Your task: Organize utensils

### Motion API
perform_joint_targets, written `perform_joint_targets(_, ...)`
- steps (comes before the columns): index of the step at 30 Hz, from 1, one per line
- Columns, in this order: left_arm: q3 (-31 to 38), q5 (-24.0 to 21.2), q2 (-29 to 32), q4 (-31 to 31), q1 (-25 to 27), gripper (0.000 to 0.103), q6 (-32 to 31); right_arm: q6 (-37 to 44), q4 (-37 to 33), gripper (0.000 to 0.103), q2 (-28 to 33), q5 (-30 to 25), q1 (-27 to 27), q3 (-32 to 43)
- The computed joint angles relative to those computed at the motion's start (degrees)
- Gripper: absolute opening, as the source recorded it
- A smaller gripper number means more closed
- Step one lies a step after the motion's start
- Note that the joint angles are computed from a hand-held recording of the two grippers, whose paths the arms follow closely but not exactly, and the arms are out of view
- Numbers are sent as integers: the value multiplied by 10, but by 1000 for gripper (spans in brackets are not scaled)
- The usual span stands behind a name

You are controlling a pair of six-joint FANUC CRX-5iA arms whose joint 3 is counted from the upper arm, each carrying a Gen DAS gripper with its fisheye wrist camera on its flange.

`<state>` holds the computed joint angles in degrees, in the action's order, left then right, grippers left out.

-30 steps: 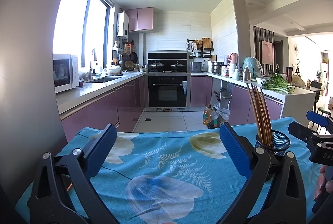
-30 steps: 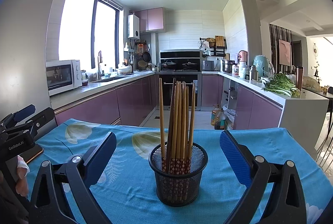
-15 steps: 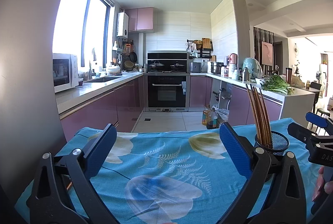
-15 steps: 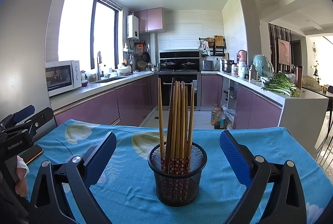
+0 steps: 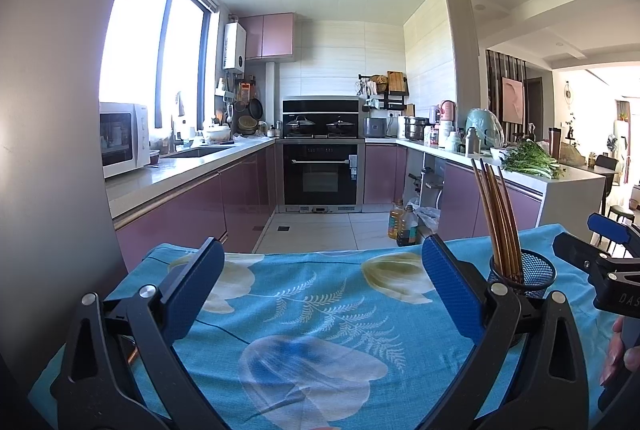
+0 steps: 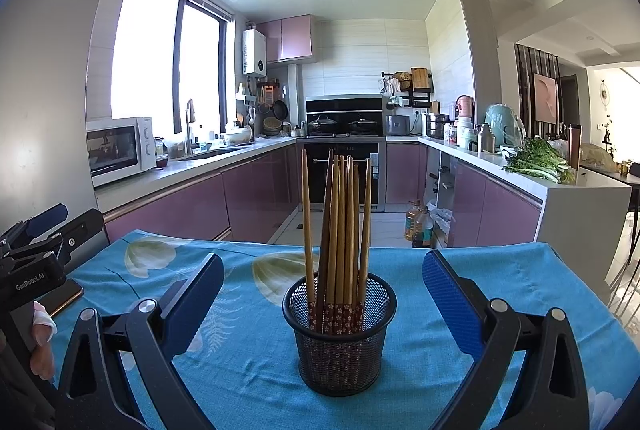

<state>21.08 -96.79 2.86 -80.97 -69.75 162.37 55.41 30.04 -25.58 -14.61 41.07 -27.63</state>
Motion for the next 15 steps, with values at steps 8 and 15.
perform_joint_targets(8,0,-1,0,0,0,97,-1,-4,4,96,-1,1,-1,-2)
perform_joint_targets(15,0,0,0,0,0,97,-1,-6,6,96,-1,2,0,-3)
